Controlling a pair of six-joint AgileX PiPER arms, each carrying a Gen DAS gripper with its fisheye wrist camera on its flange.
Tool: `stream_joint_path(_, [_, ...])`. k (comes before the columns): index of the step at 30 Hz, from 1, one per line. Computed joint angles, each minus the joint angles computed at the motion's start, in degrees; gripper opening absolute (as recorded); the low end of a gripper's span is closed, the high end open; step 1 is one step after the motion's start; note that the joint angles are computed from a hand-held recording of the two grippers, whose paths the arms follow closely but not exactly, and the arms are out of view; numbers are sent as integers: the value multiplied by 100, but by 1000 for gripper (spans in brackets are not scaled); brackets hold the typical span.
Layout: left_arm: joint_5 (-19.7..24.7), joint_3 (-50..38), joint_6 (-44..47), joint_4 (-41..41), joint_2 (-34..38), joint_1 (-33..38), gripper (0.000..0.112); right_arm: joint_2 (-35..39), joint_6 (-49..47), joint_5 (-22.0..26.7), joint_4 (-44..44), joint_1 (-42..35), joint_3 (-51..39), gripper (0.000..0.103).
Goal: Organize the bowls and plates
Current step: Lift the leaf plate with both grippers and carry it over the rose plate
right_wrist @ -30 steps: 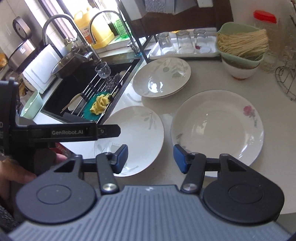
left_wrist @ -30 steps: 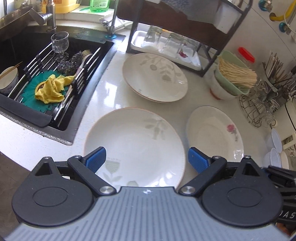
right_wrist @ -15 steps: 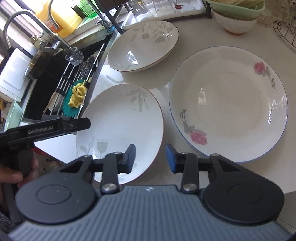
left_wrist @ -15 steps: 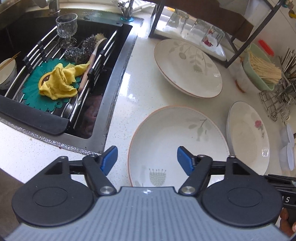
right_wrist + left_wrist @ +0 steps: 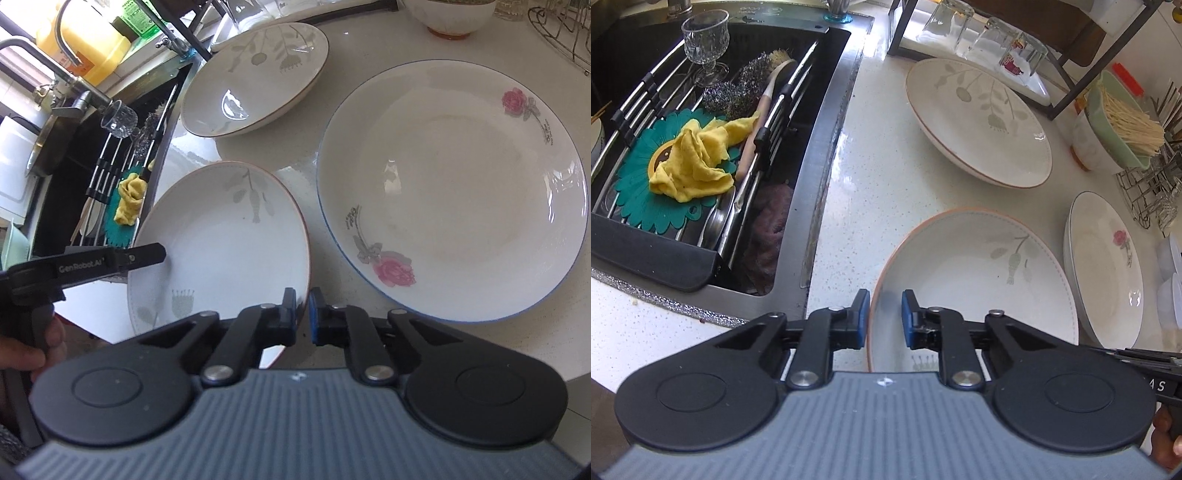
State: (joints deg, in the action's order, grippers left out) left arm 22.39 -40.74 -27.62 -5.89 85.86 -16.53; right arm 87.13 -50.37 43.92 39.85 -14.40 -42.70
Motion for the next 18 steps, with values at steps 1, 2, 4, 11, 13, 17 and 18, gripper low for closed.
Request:
stream_joint_path(1, [-56, 32, 90, -75, -6, 20, 20, 3, 1, -31, 3, 25, 4, 10])
stream_joint_path(2, [-65, 35, 232, -128, -8, 32, 19, -6, 18, -73, 2, 63, 12, 10])
stream_joint_path(4, [-54, 36, 514, -273, -12, 54, 18, -27, -10, -169, -7, 117, 28, 10])
stream_joint_path(11, [64, 64, 1235, -936, -107, 293, 13, 27, 153, -165, -190, 173, -85, 10])
stream_joint_path(13, [134, 28, 1300, -951, -142, 345, 12, 44, 197, -73, -210, 147, -138, 10])
stream_joint_path(17, [310, -71, 1767, -1216, -169, 497, 12, 15, 131, 93, -142, 78, -189, 10])
stream_joint_path(18, [403, -114, 1970, -1405, -171, 577, 12, 49, 155, 136, -121, 41, -207, 10])
